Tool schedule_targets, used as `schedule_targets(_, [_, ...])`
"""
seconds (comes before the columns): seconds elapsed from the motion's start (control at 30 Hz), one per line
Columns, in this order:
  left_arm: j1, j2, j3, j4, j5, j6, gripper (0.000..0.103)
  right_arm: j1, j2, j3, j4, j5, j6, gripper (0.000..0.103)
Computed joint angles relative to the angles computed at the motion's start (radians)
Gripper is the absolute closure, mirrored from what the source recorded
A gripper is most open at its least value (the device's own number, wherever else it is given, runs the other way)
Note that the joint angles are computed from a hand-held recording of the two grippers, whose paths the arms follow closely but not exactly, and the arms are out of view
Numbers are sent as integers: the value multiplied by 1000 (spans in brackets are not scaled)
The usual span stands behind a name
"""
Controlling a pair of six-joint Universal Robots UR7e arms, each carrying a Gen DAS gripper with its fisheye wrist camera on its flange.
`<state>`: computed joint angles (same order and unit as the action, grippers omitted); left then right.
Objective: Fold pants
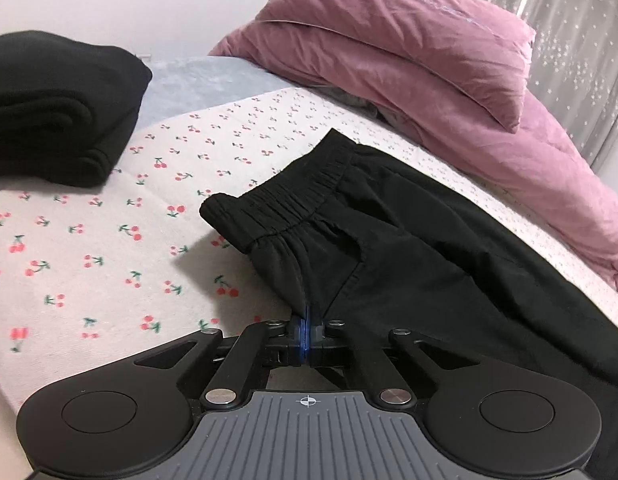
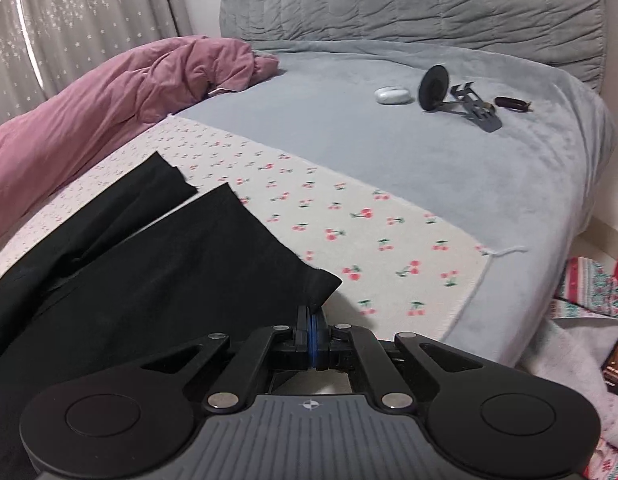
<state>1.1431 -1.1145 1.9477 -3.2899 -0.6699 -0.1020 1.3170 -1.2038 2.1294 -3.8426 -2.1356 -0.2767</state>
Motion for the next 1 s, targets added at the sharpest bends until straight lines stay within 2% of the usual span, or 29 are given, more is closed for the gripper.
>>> schedule_targets(0.1, [-10,-5,10,25,38,12,103,-3,-9,7,22,-9,8,103])
schedule_targets(0.27, [-36,4,28,-4,123,97,102,22,10,-8,24,-79,-26,103])
schedule_targets(0.4, [-24,-9,15,169,153,17,100,36,47,-43,61,-168,-71,103])
schedule_targets(0.5, [-29,-3,10,190,181,63,95,54,72,-64,44,-221,-118,103])
schedule_targets(0.53, [-32,1,10,181,191,71,92,56,73,-65,41,-224,-124,101])
schedule_targets(0.57, [-37,4,11,174,202,71,91,61,76,-67,31,-233,-125,91])
schedule_targets(0.6, [-42,4,12,169,218,68,85,65,79,-70,17,-240,-132,84])
schedule_targets(0.63, [-51,1,19,160,233,65,73,69,82,-70,-16,-235,-145,66])
schedule_targets(0.67, [-61,4,23,127,248,79,64,72,82,-70,-45,-223,-158,60])
schedule_targets(0.7, [-71,6,30,74,256,109,44,77,80,-72,-56,-216,-164,60])
schedule_targets(0.73, [-81,10,34,17,260,149,33,82,78,-75,-60,-209,-166,59])
schedule_targets(0.8, [-104,19,36,-72,261,234,32,88,68,-79,-54,-180,-152,53])
schedule_targets(0.87, [-120,22,24,-81,246,280,26,91,50,-82,-17,-135,-125,37])
schedule_targets(0.93, [-136,27,9,-79,209,331,17,94,39,-90,12,-79,-115,33])
schedule_targets(1.0, [-152,42,-15,-69,169,383,14,100,28,-106,70,-34,-108,30])
